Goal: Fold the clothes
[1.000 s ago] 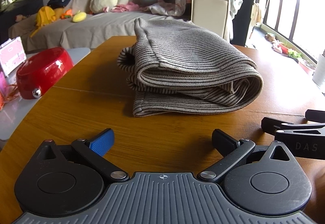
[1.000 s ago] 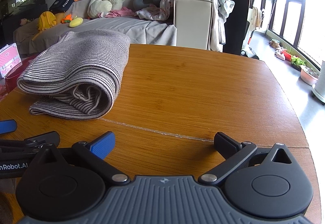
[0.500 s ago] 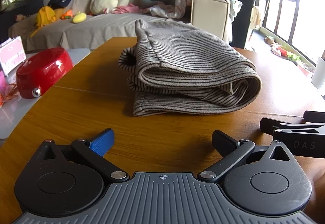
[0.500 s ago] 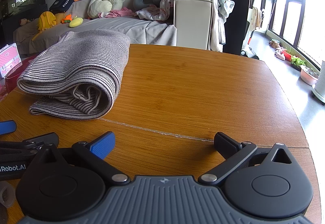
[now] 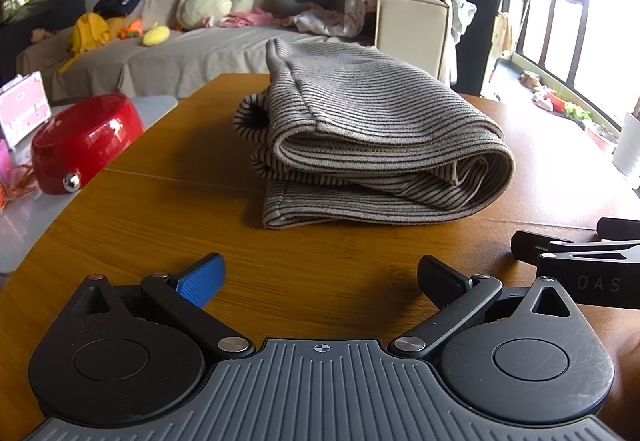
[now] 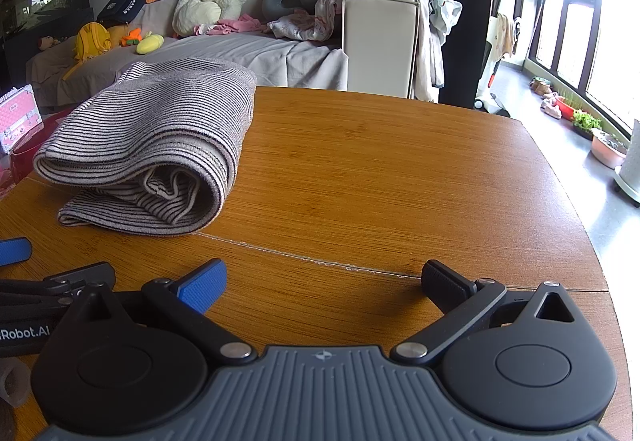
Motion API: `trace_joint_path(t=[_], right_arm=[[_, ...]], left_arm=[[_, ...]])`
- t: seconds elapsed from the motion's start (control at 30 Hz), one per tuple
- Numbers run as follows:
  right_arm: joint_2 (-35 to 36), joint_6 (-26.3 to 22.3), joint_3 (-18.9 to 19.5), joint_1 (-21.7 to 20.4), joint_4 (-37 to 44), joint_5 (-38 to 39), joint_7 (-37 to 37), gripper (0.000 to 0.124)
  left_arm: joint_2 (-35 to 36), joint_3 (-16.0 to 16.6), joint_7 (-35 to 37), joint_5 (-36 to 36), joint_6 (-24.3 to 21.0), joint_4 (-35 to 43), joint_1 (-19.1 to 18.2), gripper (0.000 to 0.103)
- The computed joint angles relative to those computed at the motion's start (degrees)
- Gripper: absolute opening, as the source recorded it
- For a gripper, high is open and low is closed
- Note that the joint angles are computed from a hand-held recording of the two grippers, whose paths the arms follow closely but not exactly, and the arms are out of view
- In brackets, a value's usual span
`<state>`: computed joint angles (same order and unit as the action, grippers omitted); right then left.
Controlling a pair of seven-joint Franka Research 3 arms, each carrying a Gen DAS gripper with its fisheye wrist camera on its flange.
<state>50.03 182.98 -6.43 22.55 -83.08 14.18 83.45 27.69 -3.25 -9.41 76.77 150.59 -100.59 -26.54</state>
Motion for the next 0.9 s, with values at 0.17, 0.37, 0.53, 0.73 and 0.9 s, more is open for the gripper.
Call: trace_joint_path(t=[0.17, 0.37, 0.53, 0.73, 0.9], right_arm=[[0.00, 0.03, -0.08, 0.09, -0.02, 0.08, 0.00, 0.103], [-0.01, 0.05, -0.12, 0.13, -0.06, 0.13, -0.01, 0.103], [0.01, 0.04, -0.09, 0.10, -0.03, 0.14, -0.04, 0.103], [0.00, 0.06, -0.18, 0.20, -0.06, 0.17, 0.03, 0.103], [-0.03, 0.09, -0.27, 0.31, -0.12, 0.20, 0.10, 0.103]], left_arm=[[-0.15, 0.04, -0.28, 0.18, -0.12, -0.20, -0.10, 0.103], [-0.14, 0.01, -0.45, 0.37, 0.00, -0.21, 0.05, 0.103], [-0.21, 0.02, -0.61, 0.50, 0.10, -0.32, 0.15, 0.103], [-0.34, -0.05, -0.75, 0.60, 0.12, -0.49, 0.23, 0.103], [-0.69, -0.02, -1.16, 0.99, 0.96, -1.02, 0.52, 0.103]])
